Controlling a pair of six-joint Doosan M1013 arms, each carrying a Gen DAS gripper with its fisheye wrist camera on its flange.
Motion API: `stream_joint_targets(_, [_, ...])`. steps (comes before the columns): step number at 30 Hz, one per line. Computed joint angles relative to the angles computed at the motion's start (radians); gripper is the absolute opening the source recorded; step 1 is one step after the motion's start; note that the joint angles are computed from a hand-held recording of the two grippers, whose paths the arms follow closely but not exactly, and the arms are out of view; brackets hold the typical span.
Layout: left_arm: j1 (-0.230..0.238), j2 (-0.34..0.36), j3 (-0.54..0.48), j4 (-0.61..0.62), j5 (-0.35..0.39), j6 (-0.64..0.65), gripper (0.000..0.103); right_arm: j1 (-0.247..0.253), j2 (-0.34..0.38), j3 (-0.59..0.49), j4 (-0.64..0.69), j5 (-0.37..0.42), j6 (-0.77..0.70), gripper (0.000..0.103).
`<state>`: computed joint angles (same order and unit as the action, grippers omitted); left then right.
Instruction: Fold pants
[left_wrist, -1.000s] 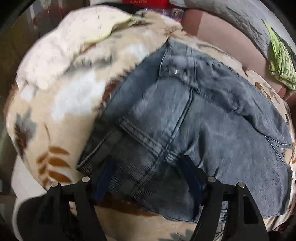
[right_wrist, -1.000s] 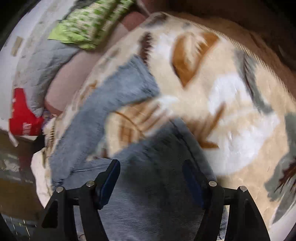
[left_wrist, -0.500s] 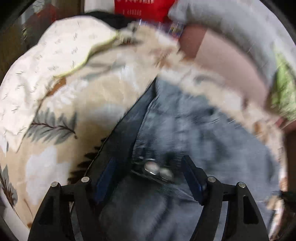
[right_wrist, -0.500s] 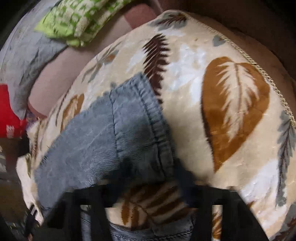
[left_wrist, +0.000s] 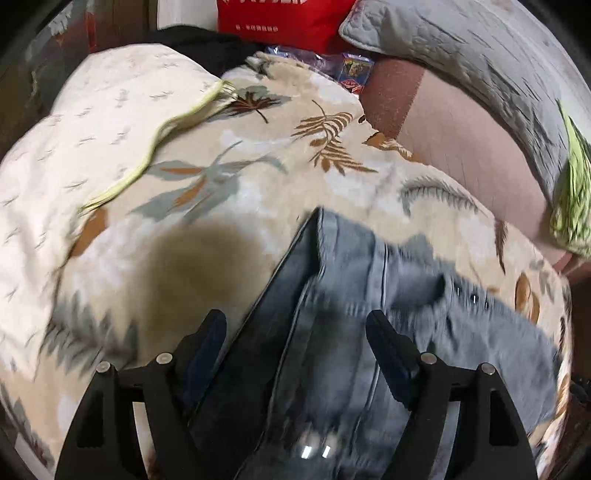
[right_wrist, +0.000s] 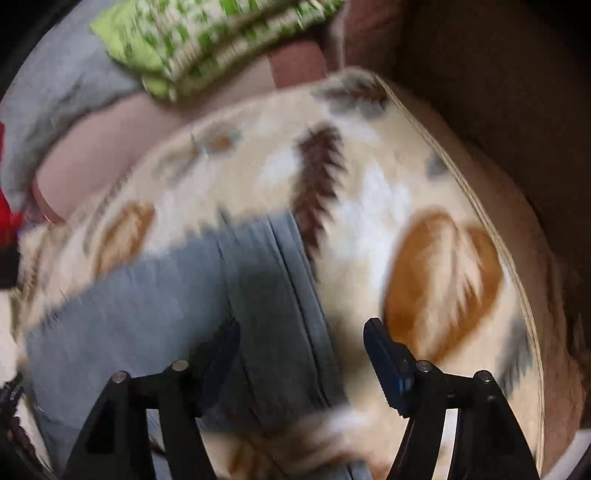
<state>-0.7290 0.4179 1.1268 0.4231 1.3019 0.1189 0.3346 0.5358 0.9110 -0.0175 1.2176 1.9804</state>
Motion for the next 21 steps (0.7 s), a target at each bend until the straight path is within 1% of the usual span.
stream_joint_targets(1, [0.014, 0.005, -0.003, -0.025, -0.019, 0.009, 0.078, -0.001, 0.023, -0.036, 0.002, 0.009, -0.015, 0.073])
stream_joint_targets(3, [0.043, 0.011, -0.006, -0.089, -0.080, 0.036, 0.078, 0.005, 0.085, -0.118, -0.031, 0.033, -0.015, 0.073])
stream_joint_targets(5, [0.058, 0.029, -0.026, -0.112, -0.076, 0.063, 0.078, 0.004, 0.140, -0.189, -0.021, 0.079, -0.027, 0.072])
stream_joint_targets(6, [0.067, 0.036, -0.030, -0.134, -0.083, 0.084, 0.078, 0.000, 0.148, -0.196, -0.016, 0.090, -0.036, 0.071])
stream_joint_targets(8, [0.081, 0.047, -0.038, -0.142, -0.086, 0.082, 0.078, 0.002, 0.165, -0.203, -0.011, 0.103, -0.059, 0.059])
stream_joint_targets(9, [0.086, 0.052, -0.041, -0.133, -0.081, 0.072, 0.078, 0.000, 0.161, -0.196, -0.009, 0.105, -0.062, 0.055])
stream_joint_targets(11, [0.093, 0.054, -0.037, -0.126, -0.089, 0.051, 0.078, 0.002, 0.150, -0.170, -0.014, 0.071, -0.064, 0.055])
stream_joint_targets(15, [0.100, 0.053, -0.030, -0.107, -0.104, 0.014, 0.078, -0.001, 0.152, -0.172, -0.004, 0.073, -0.078, 0.055])
stream_joint_targets(17, [0.105, 0.062, -0.041, -0.130, -0.104, 0.048, 0.078, 0.000, 0.156, -0.180, -0.002, 0.084, -0.080, 0.055])
stream_joint_targets(18, [0.108, 0.067, -0.047, -0.138, -0.109, 0.065, 0.069, 0.001, 0.155, -0.178, -0.006, 0.077, -0.080, 0.055])
stream_joint_targets(19, [0.110, 0.073, -0.056, -0.148, -0.108, 0.082, 0.057, 0.001, 0.163, -0.191, -0.008, 0.083, -0.082, 0.055])
stream_joint_targets(20, [0.113, 0.091, -0.084, -0.157, -0.065, 0.104, 0.028, 0.003, 0.165, -0.194, -0.014, 0.082, -0.086, 0.055])
stream_joint_targets(21, [0.118, 0.095, -0.089, -0.172, -0.060, 0.109, 0.018, 0.003, 0.164, -0.196, -0.017, 0.080, -0.084, 0.050])
